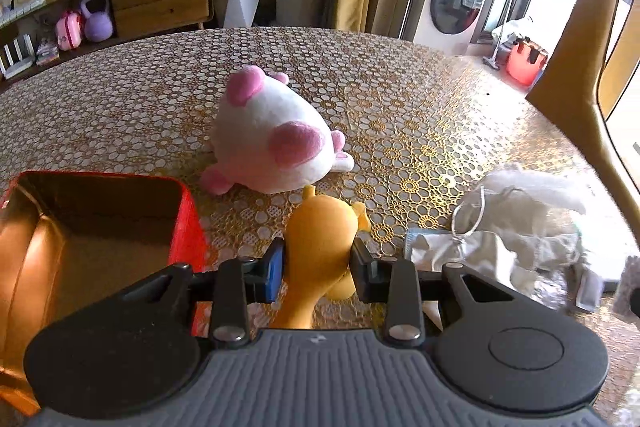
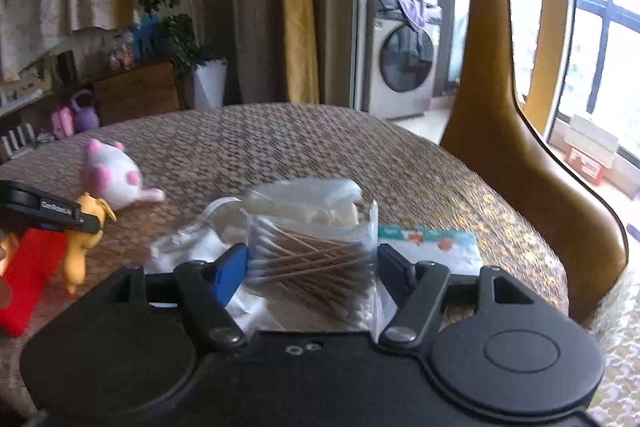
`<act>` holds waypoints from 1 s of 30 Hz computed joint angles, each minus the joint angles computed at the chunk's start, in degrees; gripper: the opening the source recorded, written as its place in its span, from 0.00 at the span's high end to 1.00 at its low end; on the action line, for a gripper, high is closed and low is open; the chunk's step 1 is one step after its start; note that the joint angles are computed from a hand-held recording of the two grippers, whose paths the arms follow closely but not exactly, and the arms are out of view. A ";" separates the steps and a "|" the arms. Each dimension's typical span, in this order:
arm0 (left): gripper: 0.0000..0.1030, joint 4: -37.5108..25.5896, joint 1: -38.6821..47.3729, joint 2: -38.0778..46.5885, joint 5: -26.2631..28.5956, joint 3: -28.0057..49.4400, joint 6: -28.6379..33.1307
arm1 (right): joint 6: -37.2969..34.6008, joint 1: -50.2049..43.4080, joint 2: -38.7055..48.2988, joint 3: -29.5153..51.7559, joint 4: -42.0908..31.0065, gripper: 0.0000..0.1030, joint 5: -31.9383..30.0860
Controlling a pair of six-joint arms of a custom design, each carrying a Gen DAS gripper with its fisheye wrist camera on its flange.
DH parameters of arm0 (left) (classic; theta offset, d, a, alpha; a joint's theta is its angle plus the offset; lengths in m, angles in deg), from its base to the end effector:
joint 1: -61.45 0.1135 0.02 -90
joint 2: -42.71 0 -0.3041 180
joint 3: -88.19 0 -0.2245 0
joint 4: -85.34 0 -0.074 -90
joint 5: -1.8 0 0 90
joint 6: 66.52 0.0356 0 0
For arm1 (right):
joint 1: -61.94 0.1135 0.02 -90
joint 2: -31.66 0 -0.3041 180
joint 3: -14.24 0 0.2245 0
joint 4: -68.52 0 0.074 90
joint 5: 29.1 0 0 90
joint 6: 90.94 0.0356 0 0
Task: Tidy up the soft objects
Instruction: 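Carry the yellow toy and swab bag into the red tin while both tools release them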
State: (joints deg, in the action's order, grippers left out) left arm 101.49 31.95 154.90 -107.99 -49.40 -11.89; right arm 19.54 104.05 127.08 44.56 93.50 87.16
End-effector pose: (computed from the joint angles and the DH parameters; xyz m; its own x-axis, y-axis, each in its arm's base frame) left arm 0.2463 -0.1255 0.0979 -0.7385 -0.2080 -0.6414 -0.1703 0.9779 -0.1210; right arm 0.1769 0.1387 0.1444 -0.5704 -0.0926 -0.8161 -0.1610 0.9870 0.0005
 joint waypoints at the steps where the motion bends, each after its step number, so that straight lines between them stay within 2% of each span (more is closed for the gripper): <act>1: 0.67 -0.79 -0.02 -1.49 0.08 -0.65 -0.05 | -0.17 0.74 -1.55 0.35 -1.47 0.32 -0.15; 9: 0.67 -9.58 1.10 -17.95 1.67 -5.62 1.94 | -0.21 6.98 -8.96 5.80 -12.39 0.32 -2.23; 15: 0.67 -18.07 4.63 -29.69 2.69 -7.69 3.95 | -0.06 10.74 -8.73 11.59 -17.96 0.32 -4.64; 20: 0.67 -24.74 10.33 -38.75 3.75 -8.72 8.39 | 0.56 13.22 -5.14 19.34 -23.79 0.32 -9.31; 24: 0.67 -28.19 16.61 -43.46 6.14 -9.31 12.90 | -0.02 16.03 -1.45 24.44 -25.65 0.32 -9.74; 30: 0.67 -28.53 27.53 -45.26 10.83 -10.89 20.85 | -2.85 19.53 5.33 33.05 -28.25 0.32 -10.02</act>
